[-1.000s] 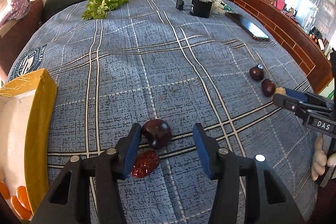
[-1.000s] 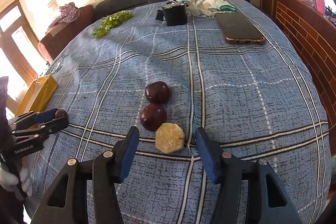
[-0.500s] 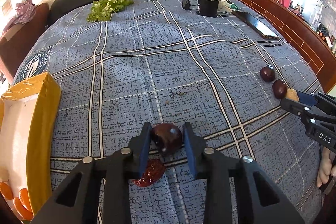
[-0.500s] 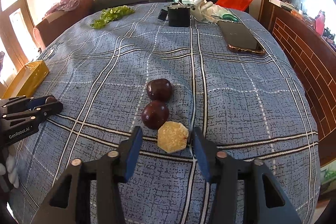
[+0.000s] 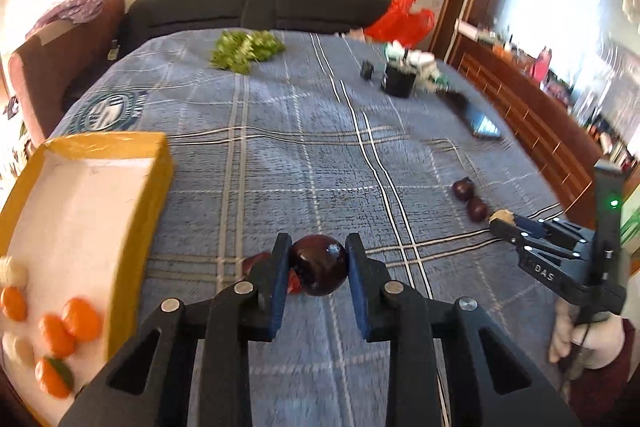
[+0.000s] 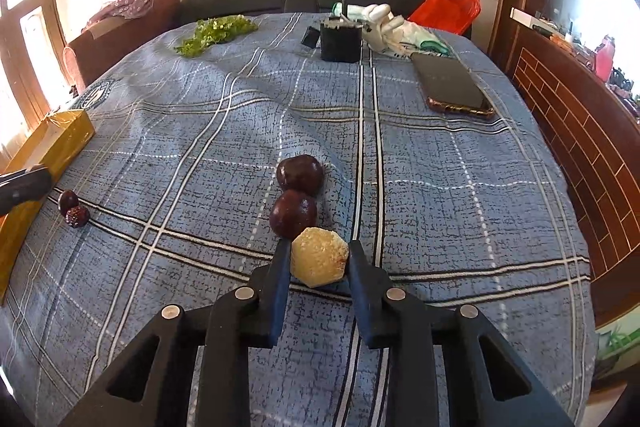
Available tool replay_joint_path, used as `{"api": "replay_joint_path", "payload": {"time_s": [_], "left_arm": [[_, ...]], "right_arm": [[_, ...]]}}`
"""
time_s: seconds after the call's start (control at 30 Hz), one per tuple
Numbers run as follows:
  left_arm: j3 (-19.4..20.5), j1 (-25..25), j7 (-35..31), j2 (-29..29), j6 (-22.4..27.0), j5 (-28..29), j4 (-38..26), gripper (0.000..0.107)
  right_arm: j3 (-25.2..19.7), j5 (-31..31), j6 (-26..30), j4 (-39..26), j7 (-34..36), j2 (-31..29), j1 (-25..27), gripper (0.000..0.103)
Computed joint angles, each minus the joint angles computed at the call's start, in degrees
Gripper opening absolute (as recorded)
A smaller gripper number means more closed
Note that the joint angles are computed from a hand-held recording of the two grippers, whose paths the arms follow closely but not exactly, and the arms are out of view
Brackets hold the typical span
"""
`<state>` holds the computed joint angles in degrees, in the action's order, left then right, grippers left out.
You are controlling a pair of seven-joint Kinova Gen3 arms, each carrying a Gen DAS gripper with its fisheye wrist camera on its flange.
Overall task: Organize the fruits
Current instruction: 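Grasp a dark red plum with the left tool while the right tool grasps the pale hexagonal chunk, then carry the plum and hexagonal chunk into the yellow tray and open both tools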
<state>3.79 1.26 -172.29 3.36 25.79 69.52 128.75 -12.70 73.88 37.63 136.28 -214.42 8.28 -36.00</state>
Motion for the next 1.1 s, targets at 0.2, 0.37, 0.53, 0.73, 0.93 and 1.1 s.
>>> {"api": "replay_joint_path", "payload": {"time_s": [0.2,0.37,0.53,0.73,0.93,1.1], "left_arm": [[-7.4,-7.3,-5.4,-5.8,9.8,2.1,3.6,0.026],[-12.9,-13.7,-8.9,-7.9,13.3,2.5,5.8,0.027],[-15.8,-19.8,-9.6,-5.9,13.4,2.4,5.4,0.027],[-16.9,-26.8,-8.8,-0.8,14.3,2.5,3.2,0.027],[-15.8,-30.8,-8.4,3.6,14.5,2.4,1.2,0.027],[-14.4,-32.7,-9.4,5.3,14.7,2.5,1.1,0.027]], "right_arm": [[-3.4,-2.4,3.5,0.9,-3.1,-4.1,-3.8,0.030],[-5.5,-5.1,5.4,-3.7,2.0,-4.7,-6.4,0.030],[-5.9,-3.6,4.0,-10.3,7.0,-2.2,-8.9,0.030],[-2.1,-3.1,-6.1,-19.7,14.1,4.3,-10.6,0.031],[-4.5,-9.3,-8.0,-31.6,28.1,13.0,-9.6,0.031],[-5.7,-16.4,-8.1,-41.0,39.7,19.6,-7.8,0.031]]}}
